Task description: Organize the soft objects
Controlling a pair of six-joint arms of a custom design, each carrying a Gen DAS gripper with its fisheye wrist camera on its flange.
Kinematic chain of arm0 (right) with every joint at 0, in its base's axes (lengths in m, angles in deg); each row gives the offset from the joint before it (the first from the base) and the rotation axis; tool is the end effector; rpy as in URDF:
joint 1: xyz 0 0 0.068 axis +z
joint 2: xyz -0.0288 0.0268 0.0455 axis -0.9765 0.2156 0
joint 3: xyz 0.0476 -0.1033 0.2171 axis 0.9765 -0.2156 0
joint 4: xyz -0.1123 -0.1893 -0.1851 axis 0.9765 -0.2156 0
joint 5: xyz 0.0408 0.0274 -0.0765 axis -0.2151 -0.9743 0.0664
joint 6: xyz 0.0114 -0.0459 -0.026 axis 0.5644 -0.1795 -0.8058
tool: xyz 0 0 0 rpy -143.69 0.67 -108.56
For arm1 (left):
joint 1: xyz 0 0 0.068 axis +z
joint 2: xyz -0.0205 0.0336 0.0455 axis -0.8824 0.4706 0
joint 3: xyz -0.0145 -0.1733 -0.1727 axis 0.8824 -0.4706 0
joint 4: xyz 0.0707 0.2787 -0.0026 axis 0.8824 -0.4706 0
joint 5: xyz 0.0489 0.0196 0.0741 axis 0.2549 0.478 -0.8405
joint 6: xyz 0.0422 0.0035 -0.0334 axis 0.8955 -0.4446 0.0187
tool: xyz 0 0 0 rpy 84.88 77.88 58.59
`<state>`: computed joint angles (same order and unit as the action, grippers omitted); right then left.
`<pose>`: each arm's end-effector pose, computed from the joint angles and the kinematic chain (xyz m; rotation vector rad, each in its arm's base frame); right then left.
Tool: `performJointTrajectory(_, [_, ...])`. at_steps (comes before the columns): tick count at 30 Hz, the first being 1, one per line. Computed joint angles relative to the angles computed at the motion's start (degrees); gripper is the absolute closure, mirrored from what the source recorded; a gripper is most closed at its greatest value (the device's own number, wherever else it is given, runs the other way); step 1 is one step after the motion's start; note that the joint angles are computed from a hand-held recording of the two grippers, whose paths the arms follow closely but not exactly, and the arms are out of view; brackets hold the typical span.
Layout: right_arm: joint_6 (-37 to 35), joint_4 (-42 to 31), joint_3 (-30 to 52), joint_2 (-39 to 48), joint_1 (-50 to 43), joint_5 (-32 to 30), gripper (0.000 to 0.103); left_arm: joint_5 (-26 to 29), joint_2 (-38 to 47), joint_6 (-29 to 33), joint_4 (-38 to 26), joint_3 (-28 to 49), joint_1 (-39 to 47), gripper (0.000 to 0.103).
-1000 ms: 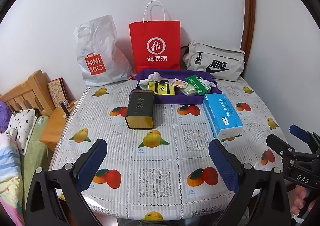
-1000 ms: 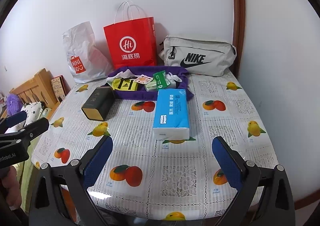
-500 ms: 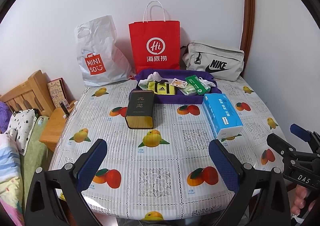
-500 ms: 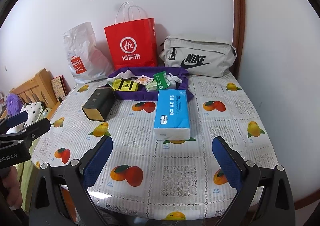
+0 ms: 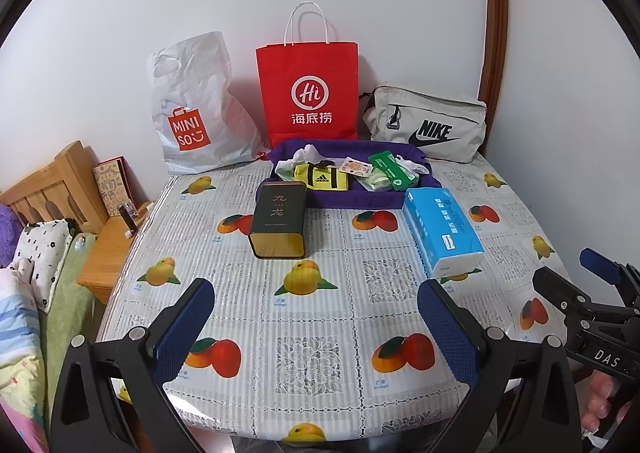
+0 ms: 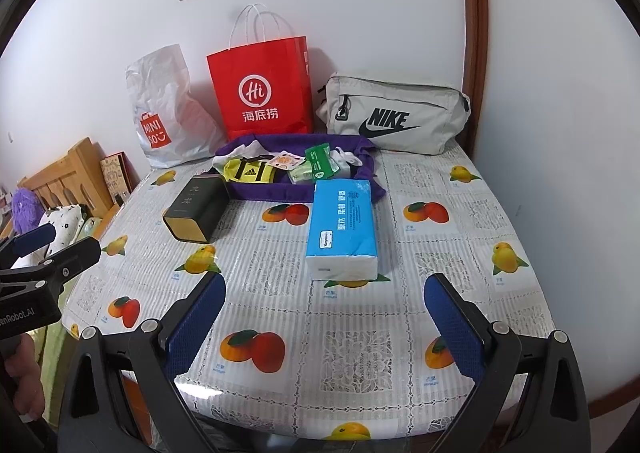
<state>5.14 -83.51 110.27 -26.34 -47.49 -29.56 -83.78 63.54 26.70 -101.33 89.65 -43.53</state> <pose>0.1789 0.0989 0.1874 -0.2854 2.2714 0.2603 0.1212 0.0375 0.2262 -0.2124 2.3025 0.1317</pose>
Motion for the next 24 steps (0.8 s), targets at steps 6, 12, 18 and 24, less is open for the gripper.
performJointTrajectory(6, [-0.1,0.0,-0.1,-0.2,-0.1,-0.2,0.004,-0.1,-0.1,-0.1,-0.1,0.0,-0.1,0.000])
performJointTrajectory(12, [0.0,-0.1,0.0,-0.1,0.0,0.0,0.004,-0.8,-0.6,-0.9,-0.3,-0.1,-1.1,0.000])
performJointTrajectory(18, [-0.2,-0.2,0.2,0.2,-0.1,-0.3,0.004,0.0,-0.4,0.0,-0.3,0.0,-0.3,0.000])
performJointTrajectory(24, [-0.1,-0.4,0.3,0.0,0.3,0.0,0.004,-0.2,-0.5,-0.1,-0.4,0.0,-0.5,0.000])
